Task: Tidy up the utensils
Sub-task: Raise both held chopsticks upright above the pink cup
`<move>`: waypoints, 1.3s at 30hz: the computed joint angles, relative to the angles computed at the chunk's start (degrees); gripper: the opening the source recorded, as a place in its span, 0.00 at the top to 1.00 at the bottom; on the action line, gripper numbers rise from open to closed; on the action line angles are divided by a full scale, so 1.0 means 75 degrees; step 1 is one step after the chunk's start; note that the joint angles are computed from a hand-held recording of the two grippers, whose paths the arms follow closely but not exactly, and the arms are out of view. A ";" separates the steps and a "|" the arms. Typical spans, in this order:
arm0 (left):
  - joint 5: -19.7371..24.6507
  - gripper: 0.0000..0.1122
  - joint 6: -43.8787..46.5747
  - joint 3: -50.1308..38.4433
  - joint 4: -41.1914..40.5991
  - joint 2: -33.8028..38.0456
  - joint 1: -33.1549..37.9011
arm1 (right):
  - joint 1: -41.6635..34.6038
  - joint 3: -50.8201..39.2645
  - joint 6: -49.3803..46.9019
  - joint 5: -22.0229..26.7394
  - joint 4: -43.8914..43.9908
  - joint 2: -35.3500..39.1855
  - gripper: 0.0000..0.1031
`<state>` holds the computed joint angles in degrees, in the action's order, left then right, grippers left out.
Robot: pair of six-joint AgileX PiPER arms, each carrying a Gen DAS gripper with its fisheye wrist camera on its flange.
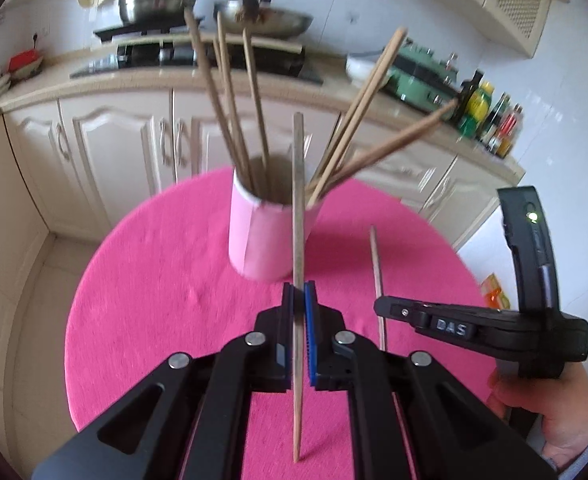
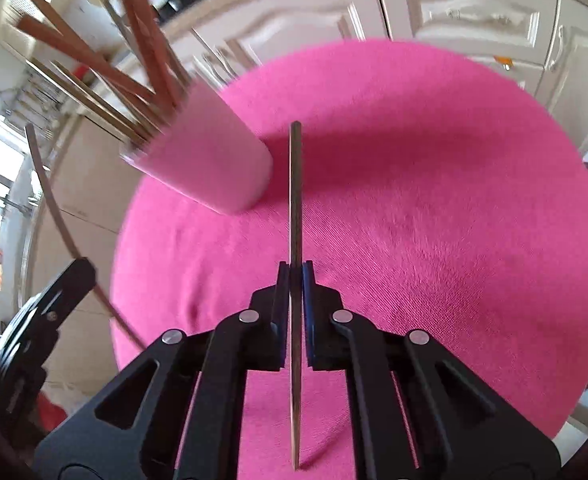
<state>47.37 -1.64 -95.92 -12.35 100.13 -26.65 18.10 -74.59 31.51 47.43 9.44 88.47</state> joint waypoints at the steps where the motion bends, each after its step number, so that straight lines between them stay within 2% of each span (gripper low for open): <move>1: -0.0132 0.95 0.0019 0.0014 -0.0042 -0.0059 0.0014 | 0.0101 0.0000 0.0098 -0.0103 -0.0041 -0.0057 0.94; 5: -0.0570 0.95 -0.0003 0.0005 -0.0179 -0.0237 0.0099 | 0.0218 0.0146 0.0325 -0.0500 -0.0271 -0.0635 0.94; 13: -0.1179 0.95 -0.0572 -0.0797 0.0075 -0.0075 0.0234 | 0.0354 -0.0387 0.1408 -0.0830 -0.1615 -0.0935 0.94; 18: -0.1022 0.95 -0.0969 -0.1751 0.0602 0.0278 0.0151 | 0.0193 -0.0757 0.1410 -0.0831 -0.2020 -0.0888 0.94; 21: -0.0869 0.95 -0.0991 -0.2243 0.0755 0.0403 0.0169 | -0.0128 -0.1048 0.0972 -0.0835 -0.1813 -0.0707 0.94; 29: -0.0773 0.95 -0.1582 -0.3268 0.1496 0.0763 0.0100 | -0.0360 -0.2186 0.0791 -0.0685 -0.2212 -0.0096 0.94; 35: -0.0787 0.95 -0.1724 -0.3425 0.1558 0.1064 0.0116 | -0.0453 -0.2911 0.0694 -0.0770 -0.2418 0.0412 0.94; 39: -0.0727 0.95 -0.1667 -0.3417 0.1573 0.1259 0.0073 | -0.0321 -0.3395 0.0997 -0.0815 -0.3051 0.0707 0.94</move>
<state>41.92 -14.14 -121.54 -0.55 109.57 -26.10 15.70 -100.04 38.98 41.32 -13.44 93.77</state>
